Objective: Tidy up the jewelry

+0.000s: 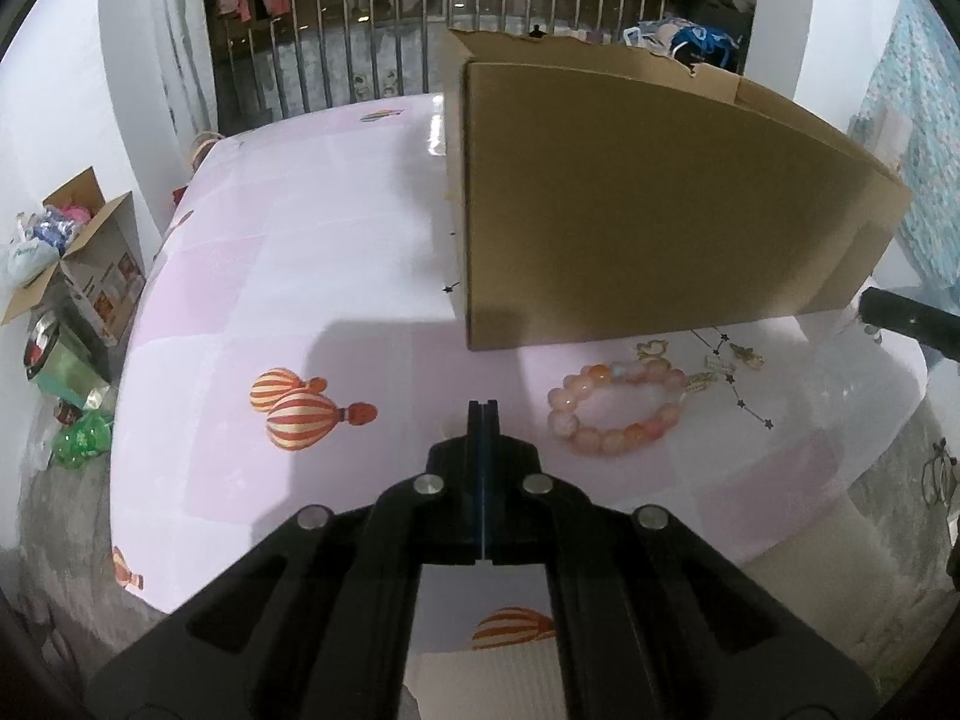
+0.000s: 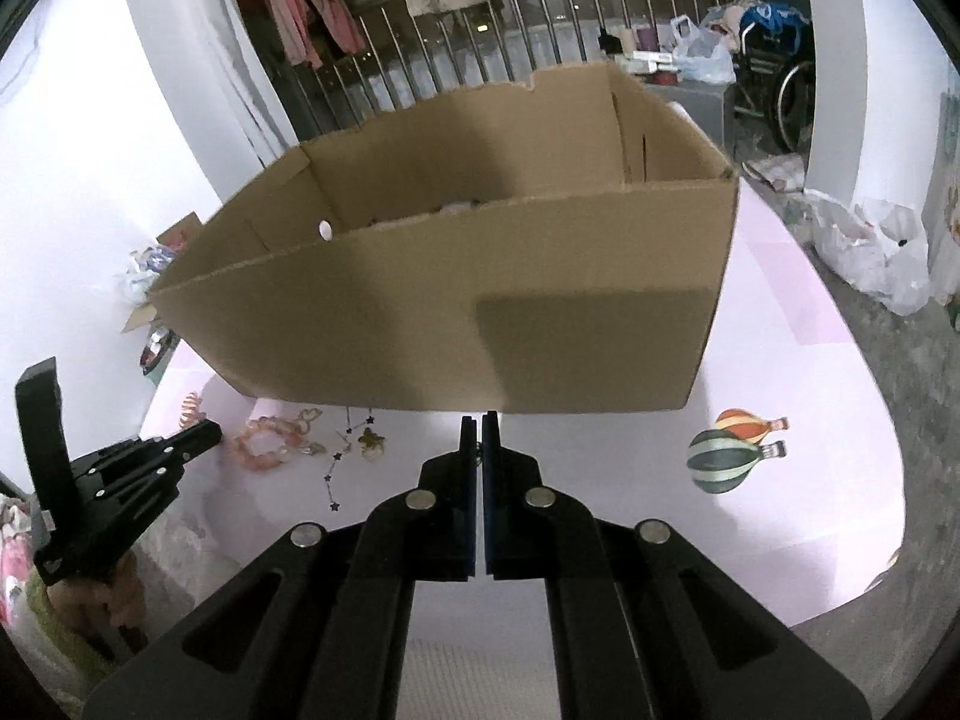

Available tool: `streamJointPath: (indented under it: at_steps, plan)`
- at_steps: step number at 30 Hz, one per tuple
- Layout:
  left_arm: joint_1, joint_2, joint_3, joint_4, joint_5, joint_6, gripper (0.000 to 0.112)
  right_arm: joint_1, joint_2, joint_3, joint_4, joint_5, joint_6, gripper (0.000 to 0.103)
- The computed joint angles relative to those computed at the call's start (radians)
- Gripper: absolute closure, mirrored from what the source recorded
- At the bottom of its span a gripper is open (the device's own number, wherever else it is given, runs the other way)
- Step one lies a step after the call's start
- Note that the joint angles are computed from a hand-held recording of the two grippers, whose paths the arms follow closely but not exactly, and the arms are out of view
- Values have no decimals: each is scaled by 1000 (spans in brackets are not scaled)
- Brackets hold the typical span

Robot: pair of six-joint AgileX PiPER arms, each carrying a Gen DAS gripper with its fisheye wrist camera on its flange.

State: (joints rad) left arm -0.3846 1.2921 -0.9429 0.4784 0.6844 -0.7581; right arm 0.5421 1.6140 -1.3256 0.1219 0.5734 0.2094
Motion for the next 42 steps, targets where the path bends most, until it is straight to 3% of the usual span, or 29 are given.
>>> streamJointPath:
  at_steps: [15, 18, 20, 29, 33, 41, 42]
  plan:
    - [44, -78, 18, -79, -1, 74, 112, 2, -37, 25, 37, -23, -47, 101]
    - [39, -55, 10, -75, 13, 78, 89, -3, -28, 20, 60, -19, -65, 101]
    - [37, -40, 4, -63, 12, 68, 88, -2, -18, 13, 72, -18, -75, 101]
    - [62, 37, -31, -25, 24, 52, 89, 1, 12, -12, 89, -15, -96, 101]
    - [55, 42, -32, -25, 12, 73, 102, 1, 20, -19, 92, -12, -96, 101]
    - [66, 25, -23, -43, 3, 82, 103, 5, 10, -8, 87, -31, -103, 101]
    - [63, 24, -26, -41, 6, 77, 112, 6, 7, -10, 85, -30, -102, 101]
